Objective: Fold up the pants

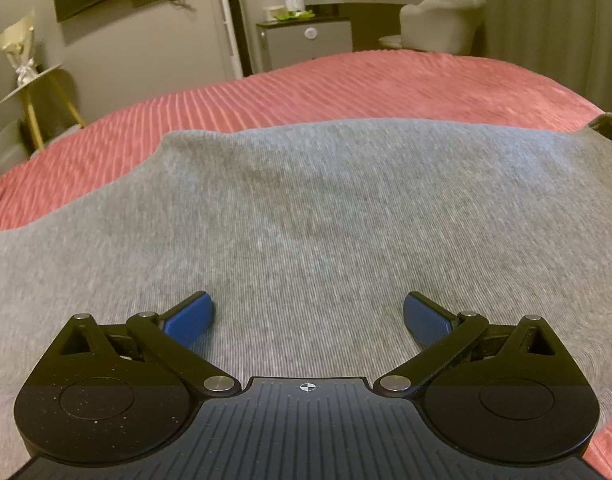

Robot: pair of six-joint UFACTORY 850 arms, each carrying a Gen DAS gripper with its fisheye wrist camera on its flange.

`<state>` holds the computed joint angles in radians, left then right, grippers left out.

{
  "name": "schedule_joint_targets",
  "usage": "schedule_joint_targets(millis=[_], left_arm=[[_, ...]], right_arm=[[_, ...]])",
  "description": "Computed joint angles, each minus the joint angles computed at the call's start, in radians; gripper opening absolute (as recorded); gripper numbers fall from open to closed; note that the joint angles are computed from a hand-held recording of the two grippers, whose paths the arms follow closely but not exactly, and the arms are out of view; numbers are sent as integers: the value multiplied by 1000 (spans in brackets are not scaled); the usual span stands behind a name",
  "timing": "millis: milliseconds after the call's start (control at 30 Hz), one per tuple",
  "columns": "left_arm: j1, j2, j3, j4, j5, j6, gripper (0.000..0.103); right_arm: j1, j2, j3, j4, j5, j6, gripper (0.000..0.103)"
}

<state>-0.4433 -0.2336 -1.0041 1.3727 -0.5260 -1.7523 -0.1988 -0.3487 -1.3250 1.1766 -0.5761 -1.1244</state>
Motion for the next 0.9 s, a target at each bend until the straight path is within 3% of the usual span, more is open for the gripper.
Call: schedule_joint_targets(millis=[67, 133, 233, 333, 467, 533, 667, 833, 900], left_arm=[[1, 0, 0, -3, 2, 3, 103], [1, 2, 1, 0, 3, 0, 103], [1, -1, 0, 5, 2, -7, 103], [1, -1, 1, 9, 4, -11, 103], [2, -1, 0, 3, 5, -7, 103], [2, 0, -1, 1, 6, -5, 103], [3, 0, -2, -6, 8, 0, 103], [0, 0, 2, 14, 5, -22, 103], [0, -2, 1, 17, 4, -26, 103]], right_arm=[[-2, -29, -35, -87, -58, 151, 94], [-3, -6, -2, -57, -27, 170, 94], [-25, 62, 101, 124, -49, 35, 93], [-37, 104, 145, 186, -71, -13, 88], [1, 147, 170, 141, 9, -113, 81], [19, 135, 146, 77, -10, -50, 69], [49, 117, 124, -42, 3, 88, 61], [-49, 64, 82, 283, -66, 87, 62], [-60, -4, 5, 253, -37, 209, 62]])
